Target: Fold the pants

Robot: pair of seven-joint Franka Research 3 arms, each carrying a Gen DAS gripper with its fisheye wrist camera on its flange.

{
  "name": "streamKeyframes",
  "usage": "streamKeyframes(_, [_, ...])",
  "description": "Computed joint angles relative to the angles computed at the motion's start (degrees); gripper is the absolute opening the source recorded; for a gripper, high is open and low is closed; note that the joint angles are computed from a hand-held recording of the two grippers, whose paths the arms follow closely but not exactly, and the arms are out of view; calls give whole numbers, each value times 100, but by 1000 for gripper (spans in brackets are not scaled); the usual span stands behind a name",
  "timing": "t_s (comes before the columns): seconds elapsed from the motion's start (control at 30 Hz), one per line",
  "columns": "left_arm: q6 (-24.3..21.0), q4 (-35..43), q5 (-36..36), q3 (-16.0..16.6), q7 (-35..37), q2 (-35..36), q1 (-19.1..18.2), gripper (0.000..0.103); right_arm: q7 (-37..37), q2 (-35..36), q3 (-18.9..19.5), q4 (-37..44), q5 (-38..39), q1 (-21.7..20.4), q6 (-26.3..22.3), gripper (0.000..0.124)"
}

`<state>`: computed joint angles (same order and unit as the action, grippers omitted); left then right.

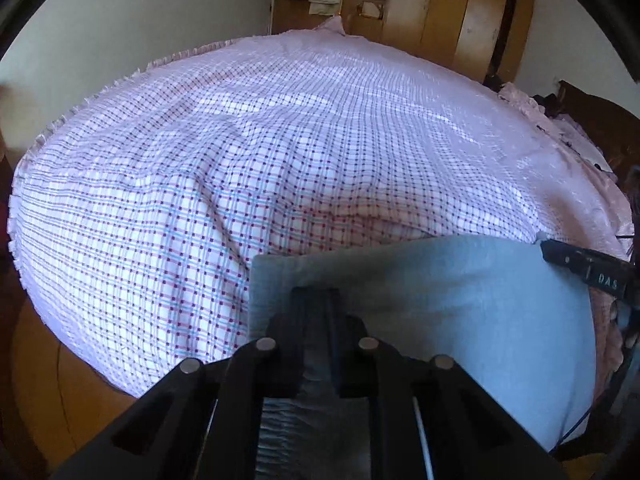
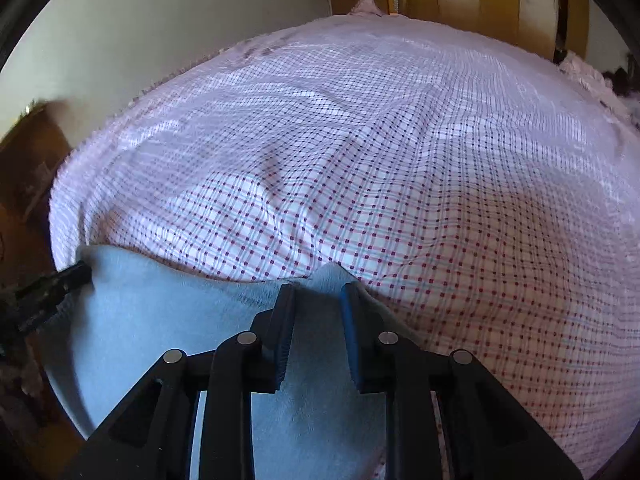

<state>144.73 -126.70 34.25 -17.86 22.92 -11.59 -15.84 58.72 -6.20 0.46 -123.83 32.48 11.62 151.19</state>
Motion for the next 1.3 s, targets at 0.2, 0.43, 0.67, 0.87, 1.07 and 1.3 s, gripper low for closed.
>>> streamKeyframes(0.2, [127,-471,-392,-78,-223,-737,-202,13,-446,-394,-165,-152,789,6,-304,17])
streamKeyframes(0.43, [-41,-712,-1033,-214,-4,-1049,-466,13,-513,-1418,-426,-842,866,-81,-916,39])
streamKeyframes(0.67, [-284,-929,-1336,-201,-183,-1037,-531,13,-382,-2065,-610,-1530,932,-235,-1394,42])
streamKeyframes(0.87, [-759,-523,-906,-475,-325,-919,-549,17,-236,-2076,-725,-1777,1158,-250,-1700,43])
streamKeyframes(1.07, [-882,-100,-667,-542,-156,-567,-716,25,-421,-1792,-664,-1857,1353,-186,-1447,49])
streamKeyframes(1.3, [-608,187,-509,-423,-64,-70,-788,26,-717,-1752,-560,-1748,1424,-202,-1659,62])
